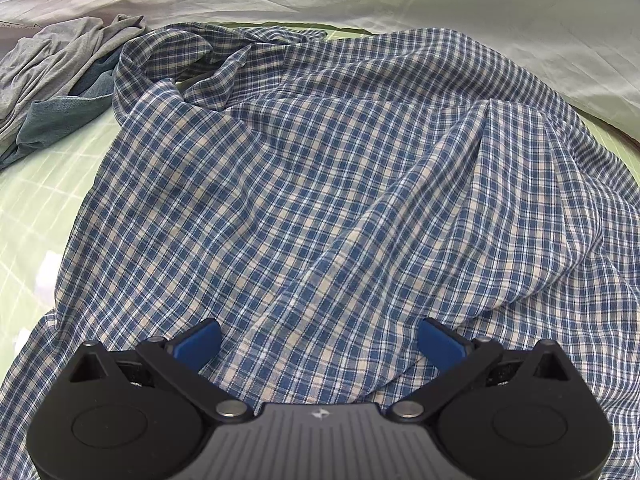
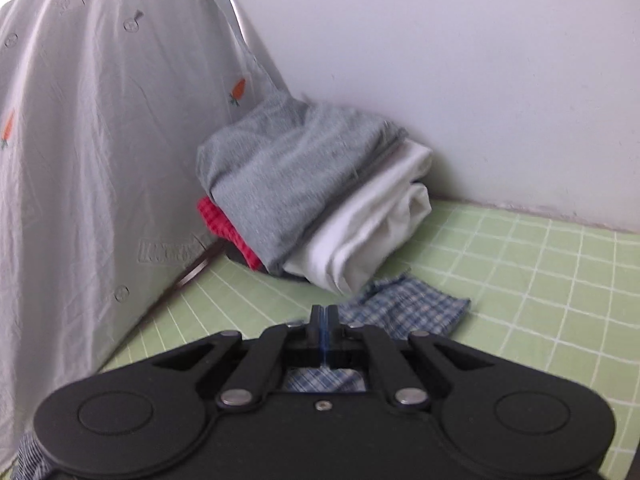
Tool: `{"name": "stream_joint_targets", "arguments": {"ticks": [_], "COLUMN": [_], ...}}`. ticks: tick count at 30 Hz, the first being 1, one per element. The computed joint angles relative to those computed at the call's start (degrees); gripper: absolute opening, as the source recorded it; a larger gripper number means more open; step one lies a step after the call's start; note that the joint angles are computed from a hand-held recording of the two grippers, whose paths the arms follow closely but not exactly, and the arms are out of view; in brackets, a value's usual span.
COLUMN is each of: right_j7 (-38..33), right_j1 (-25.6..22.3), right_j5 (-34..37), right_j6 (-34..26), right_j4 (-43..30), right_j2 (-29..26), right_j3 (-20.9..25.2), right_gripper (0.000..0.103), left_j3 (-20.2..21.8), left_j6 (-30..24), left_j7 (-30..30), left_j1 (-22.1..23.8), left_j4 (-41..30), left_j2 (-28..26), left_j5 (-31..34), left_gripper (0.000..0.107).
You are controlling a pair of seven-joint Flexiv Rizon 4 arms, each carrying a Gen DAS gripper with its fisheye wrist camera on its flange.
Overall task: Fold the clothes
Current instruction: 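Grasp the buttoned sleeve cuff with the right gripper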
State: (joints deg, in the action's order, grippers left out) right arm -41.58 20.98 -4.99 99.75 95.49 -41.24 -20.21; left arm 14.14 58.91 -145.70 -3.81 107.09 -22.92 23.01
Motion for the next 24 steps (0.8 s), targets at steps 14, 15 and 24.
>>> {"name": "stream_joint_targets", "arguments": {"ticks": [14, 15, 24], "right_j7": [9.5, 10.5, 14.3], "right_j1": [-12.6, -12.7, -13.8], "right_j5": [-2.1, -2.3, -1.3], "right_j6": [-16.8, -19.4, -31.4], "right_j4": [-21.1, -23.1, -31.9], "right_j2": [-11.2, -12.0, -15.9], "right_j3": [18.5, 18.6, 20.5], "right_gripper": [0.052, 0.053, 0.027], "left_j3": [0.2, 0.3, 0.4], "left_j6": [0.8, 0.9, 1.4], "left_j7": [0.1, 0.1, 0.1], "left_j1": [0.1, 0.1, 0.2], "left_j4": [0.5, 0.5, 0.7], "left_j2": [-0.1, -0.2, -0.3], "left_j5": [-0.1, -0.1, 0.1], "left_gripper": [0.103, 0.103, 0.103]}}
